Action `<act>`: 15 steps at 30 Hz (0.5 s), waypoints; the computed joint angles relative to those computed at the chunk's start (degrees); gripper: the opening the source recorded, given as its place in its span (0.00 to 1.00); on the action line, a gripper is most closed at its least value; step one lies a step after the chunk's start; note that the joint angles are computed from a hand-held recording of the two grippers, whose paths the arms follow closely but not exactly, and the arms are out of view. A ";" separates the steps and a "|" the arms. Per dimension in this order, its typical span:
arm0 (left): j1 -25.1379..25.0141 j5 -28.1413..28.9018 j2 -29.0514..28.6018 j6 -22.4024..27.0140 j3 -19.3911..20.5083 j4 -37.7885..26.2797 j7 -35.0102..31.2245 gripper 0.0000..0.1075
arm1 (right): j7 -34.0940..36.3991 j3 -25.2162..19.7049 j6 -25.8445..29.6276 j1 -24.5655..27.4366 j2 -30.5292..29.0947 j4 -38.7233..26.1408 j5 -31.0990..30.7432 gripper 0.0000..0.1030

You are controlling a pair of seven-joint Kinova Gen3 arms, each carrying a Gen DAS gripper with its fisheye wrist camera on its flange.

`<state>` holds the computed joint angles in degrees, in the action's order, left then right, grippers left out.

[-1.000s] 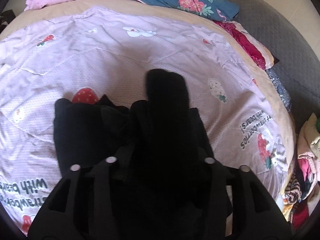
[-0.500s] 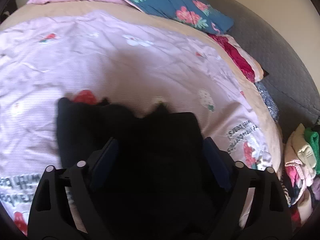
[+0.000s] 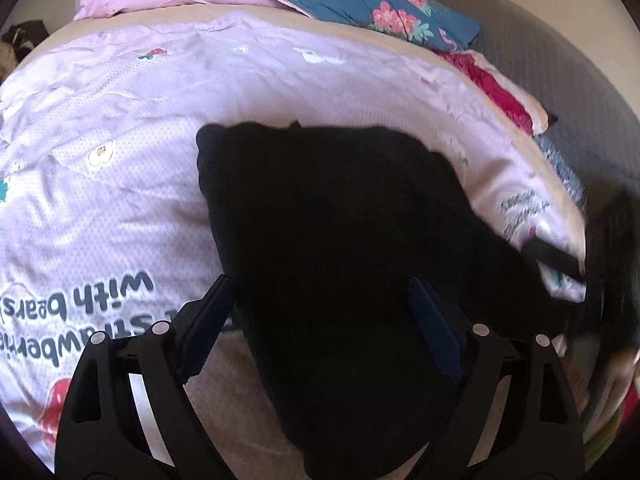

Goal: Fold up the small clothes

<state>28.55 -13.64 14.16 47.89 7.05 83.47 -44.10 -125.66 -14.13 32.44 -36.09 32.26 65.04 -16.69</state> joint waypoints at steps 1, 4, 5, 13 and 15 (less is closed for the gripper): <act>0.62 -0.78 -0.20 -0.46 -0.16 0.65 0.91 0.76 | 0.33 0.59 1.30 -0.09 0.49 -1.42 -0.83 0.91; 0.26 -0.44 -1.00 -1.54 0.00 1.90 1.11 0.77 | 0.58 0.61 8.20 -0.81 3.43 -8.75 2.02 0.76; -0.09 -0.09 -1.22 -1.70 0.13 2.13 0.77 0.77 | 0.94 1.85 10.18 -2.40 4.39 -11.41 4.06 0.64; -1.46 1.19 -2.99 -0.85 1.06 2.08 -0.86 0.78 | 15.37 -4.33 1.30 0.60 1.44 -5.88 -0.35 0.19; -1.50 1.90 -2.20 0.24 1.44 1.35 -1.61 0.78 | 13.83 -0.46 2.20 -1.82 0.88 -4.89 2.95 0.19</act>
